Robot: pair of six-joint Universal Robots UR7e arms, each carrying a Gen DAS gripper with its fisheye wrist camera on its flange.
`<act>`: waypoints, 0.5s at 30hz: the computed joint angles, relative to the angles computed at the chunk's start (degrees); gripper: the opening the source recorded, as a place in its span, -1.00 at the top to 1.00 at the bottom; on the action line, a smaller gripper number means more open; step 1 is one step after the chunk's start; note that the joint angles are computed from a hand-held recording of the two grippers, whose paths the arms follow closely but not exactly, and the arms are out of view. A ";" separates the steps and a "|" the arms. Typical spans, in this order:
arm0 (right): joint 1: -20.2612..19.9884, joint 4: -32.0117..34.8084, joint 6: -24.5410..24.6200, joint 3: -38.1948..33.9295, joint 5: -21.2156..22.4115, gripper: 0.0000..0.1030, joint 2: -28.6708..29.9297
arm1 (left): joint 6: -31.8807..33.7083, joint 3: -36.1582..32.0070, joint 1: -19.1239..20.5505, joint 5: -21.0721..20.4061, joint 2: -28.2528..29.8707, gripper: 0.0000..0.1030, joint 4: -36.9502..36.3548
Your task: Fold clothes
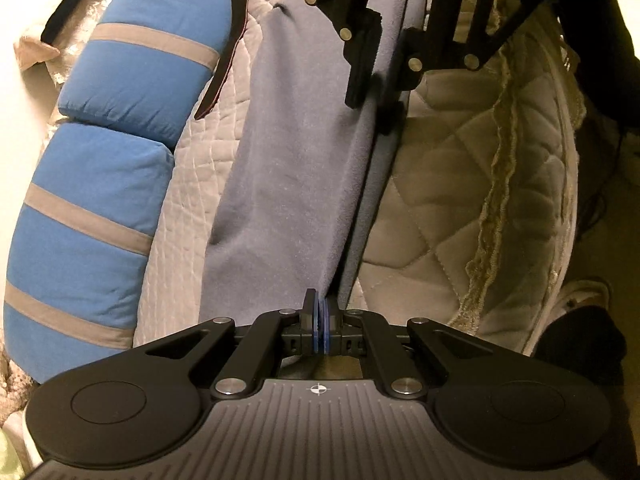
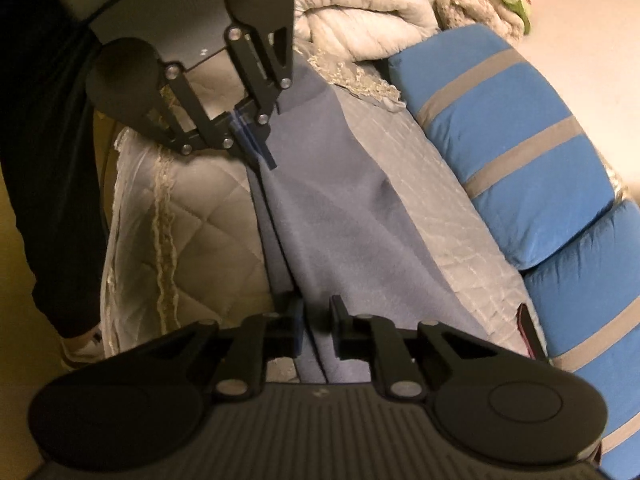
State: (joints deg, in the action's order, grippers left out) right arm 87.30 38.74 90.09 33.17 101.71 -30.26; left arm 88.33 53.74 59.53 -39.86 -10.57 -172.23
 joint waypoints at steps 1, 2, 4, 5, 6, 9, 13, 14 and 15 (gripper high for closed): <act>-0.03 0.01 0.66 -0.15 -0.15 0.18 0.03 | -0.29 -0.11 -0.03 0.13 0.03 0.95 0.30; -0.09 -0.58 1.14 0.21 -0.56 0.03 -0.19 | -0.65 -0.25 -0.04 0.23 0.05 0.95 0.68; -0.31 -3.35 1.29 2.65 -2.01 -0.33 -1.50 | -1.85 -0.66 -0.03 0.26 0.03 0.95 1.85; -0.43 -4.67 1.30 3.86 -2.88 -0.54 -2.15 | -2.88 -0.45 -0.08 0.25 -0.26 0.95 2.53; -0.52 -5.49 1.42 4.62 -3.74 -0.58 -2.61 | -3.75 -0.31 -0.12 0.24 -0.49 0.95 3.12; -0.60 -6.60 1.80 5.04 -5.12 -0.60 -2.74 | -4.13 -0.49 -0.18 0.66 -0.35 0.93 3.32; -0.71 -10.93 -0.21 8.91 -6.89 -0.65 -4.09 | -3.83 -0.57 -0.29 1.15 -0.12 0.93 2.80; -0.70 -11.63 -0.67 9.58 -7.20 -0.65 -4.26 | -3.97 -0.47 -0.31 1.14 -0.19 0.93 2.82; -0.66 -12.43 -1.06 10.26 -7.44 -0.65 -4.41 | -4.21 -0.42 -0.32 1.11 -0.28 0.93 2.96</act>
